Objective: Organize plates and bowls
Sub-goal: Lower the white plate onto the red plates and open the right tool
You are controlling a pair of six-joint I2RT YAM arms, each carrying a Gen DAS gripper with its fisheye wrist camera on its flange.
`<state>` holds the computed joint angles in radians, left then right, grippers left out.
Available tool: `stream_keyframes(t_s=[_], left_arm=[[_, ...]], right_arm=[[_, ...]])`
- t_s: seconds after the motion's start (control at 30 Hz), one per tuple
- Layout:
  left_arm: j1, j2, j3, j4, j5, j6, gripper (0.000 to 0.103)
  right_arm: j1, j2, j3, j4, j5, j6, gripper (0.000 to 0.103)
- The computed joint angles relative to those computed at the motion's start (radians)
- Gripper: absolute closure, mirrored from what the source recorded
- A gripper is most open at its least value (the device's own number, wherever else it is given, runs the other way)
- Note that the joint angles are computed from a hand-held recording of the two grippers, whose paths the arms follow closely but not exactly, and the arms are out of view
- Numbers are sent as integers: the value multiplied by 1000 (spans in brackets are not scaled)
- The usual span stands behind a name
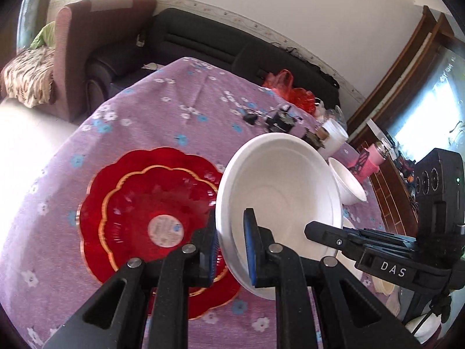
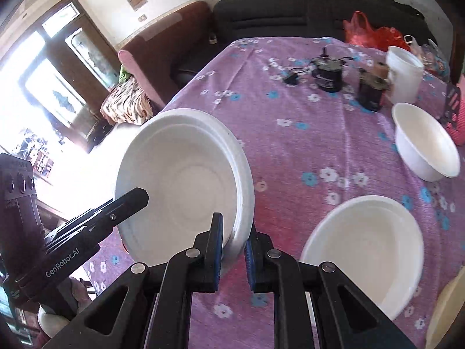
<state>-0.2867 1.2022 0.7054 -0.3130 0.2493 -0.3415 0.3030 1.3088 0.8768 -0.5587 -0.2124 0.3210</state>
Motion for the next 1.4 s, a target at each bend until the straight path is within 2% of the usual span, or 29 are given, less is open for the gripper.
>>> stream_keyframes(t_s=[0.17, 0.3, 0.57, 0.7, 0.8, 0.87, 0.97, 1.13, 1.17, 1.2, 1.3, 1.33, 1.4], left_arm=[[178, 61, -34, 18, 69, 74, 88], [237, 166, -22, 54, 72, 106, 88], [250, 259, -9, 87, 48, 108, 87], [253, 275, -14, 105, 33, 102, 84], [250, 286, -11, 114, 49, 111, 72], [239, 289, -6, 116, 50, 121, 60], [219, 281, -8, 127, 34, 125, 51], [240, 256, -20, 128, 75, 119, 43], [249, 242, -26, 128, 85, 121, 40], [255, 229, -30, 127, 91, 120, 39], [280, 171, -48, 115, 113, 114, 34], [286, 153, -52, 107, 119, 114, 34], [297, 100, -66, 92, 124, 113, 34]], right_arm=[[154, 202, 88, 92, 48, 88, 88], [195, 342, 140, 149, 50, 120, 88], [208, 447, 174, 198, 39, 154, 88], [214, 483, 191, 214, 48, 163, 88], [234, 496, 203, 219, 95, 165, 87], [248, 501, 213, 219, 131, 166, 86], [270, 505, 223, 219, 199, 170, 86], [291, 501, 218, 221, 268, 173, 84], [293, 493, 211, 228, 274, 174, 83], [297, 477, 195, 237, 283, 180, 77], [297, 426, 144, 283, 288, 203, 56], [295, 403, 121, 301, 283, 212, 52], [297, 350, 77, 332, 282, 234, 52]])
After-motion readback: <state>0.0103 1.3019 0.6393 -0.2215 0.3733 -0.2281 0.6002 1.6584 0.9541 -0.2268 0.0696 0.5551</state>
